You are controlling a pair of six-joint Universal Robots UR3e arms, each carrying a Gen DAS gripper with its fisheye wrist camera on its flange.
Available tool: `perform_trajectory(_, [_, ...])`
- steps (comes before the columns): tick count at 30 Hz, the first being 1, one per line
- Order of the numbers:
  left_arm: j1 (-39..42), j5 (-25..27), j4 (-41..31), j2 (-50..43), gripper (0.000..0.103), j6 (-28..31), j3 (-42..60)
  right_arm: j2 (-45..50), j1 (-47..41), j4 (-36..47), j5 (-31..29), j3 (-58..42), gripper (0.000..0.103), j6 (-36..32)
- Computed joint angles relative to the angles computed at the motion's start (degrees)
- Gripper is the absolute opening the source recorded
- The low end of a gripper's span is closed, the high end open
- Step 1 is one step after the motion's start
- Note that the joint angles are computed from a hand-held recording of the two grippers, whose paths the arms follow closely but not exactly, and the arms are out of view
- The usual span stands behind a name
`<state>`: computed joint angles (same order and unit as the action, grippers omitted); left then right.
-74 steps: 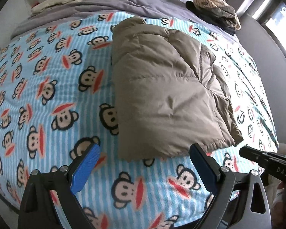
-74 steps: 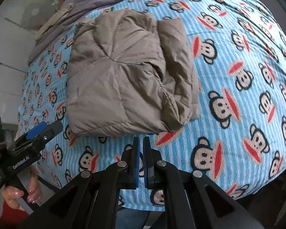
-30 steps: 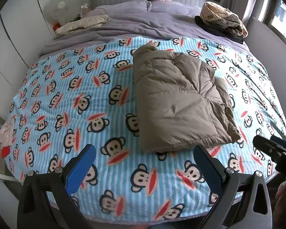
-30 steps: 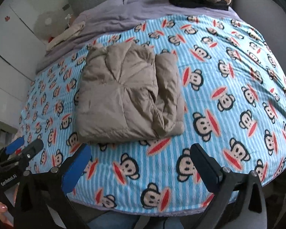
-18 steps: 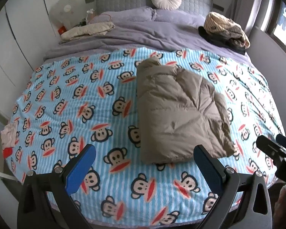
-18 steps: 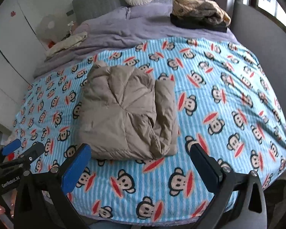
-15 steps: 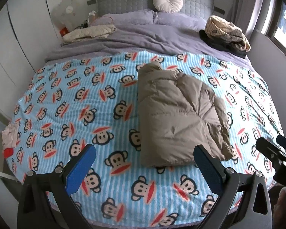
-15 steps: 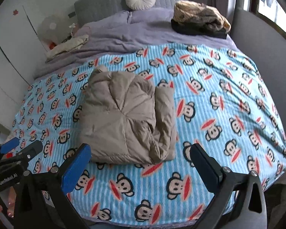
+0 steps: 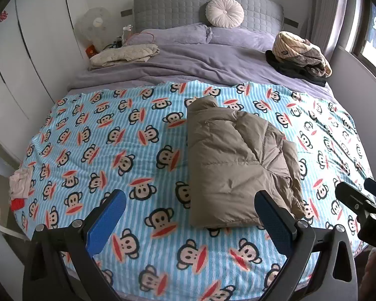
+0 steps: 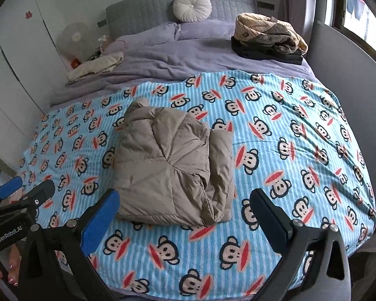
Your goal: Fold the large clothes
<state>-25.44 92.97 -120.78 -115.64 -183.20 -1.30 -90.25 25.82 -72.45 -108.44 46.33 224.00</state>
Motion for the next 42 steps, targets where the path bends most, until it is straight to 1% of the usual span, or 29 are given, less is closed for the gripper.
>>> perform_trajectory(2, [-0.08, 0.18, -0.43, -0.38, 0.103, -0.10, 0.81, 0.14, -0.06, 0.12, 0.14, -0.32, 0.103, -0.03])
perform_trajectory(4, [-0.21, 0.34, 1.01, 1.26, 0.103, -0.41, -2.32, 0.16, 0.01, 0.21, 0.10, -0.24, 0.103, 0.11])
perform_trajectory(8, [-0.04, 0.21, 1.89, 2.09, 0.103, -0.28, -3.99, 0.27, 0.07, 0.28, 0.06, -0.38, 0.103, 0.24])
perform_trajectory(10, [0.00, 0.13, 1.95, 2.02, 0.103, -0.15, -4.01, 0.89, 0.51, 1.14, -0.13, -1.61, 0.103, 0.85])
perform_trajectory(15, [0.04, 0.20, 1.95, 2.21, 0.103, 0.00, -4.28, 0.54, 0.43, 0.69, -0.14, -0.89, 0.103, 0.68])
perform_trajectory(16, [-0.05, 0.29, 3.20, 3.54, 0.103, -0.15, -6.89, 0.54, 0.42, 0.67, -0.13, -0.83, 0.103, 0.70])
perform_trajectory(18, [-0.06, 0.33, 3.58, 3.94, 0.103, -0.20, -7.65, 0.78, 0.55, 1.01, -0.16, -1.38, 0.103, 0.90])
perform_trajectory(32, [0.10, 0.28, 3.75, 3.66, 0.103, 0.03, -7.60, 0.61, 0.32, 0.55, 0.01, -0.79, 0.103, 0.67])
perform_trajectory(42, [0.48, 0.00, 4.78, 4.66, 0.103, 0.33, -9.74, 0.84, 0.17, 0.90, 0.15, -1.41, 0.103, 0.48])
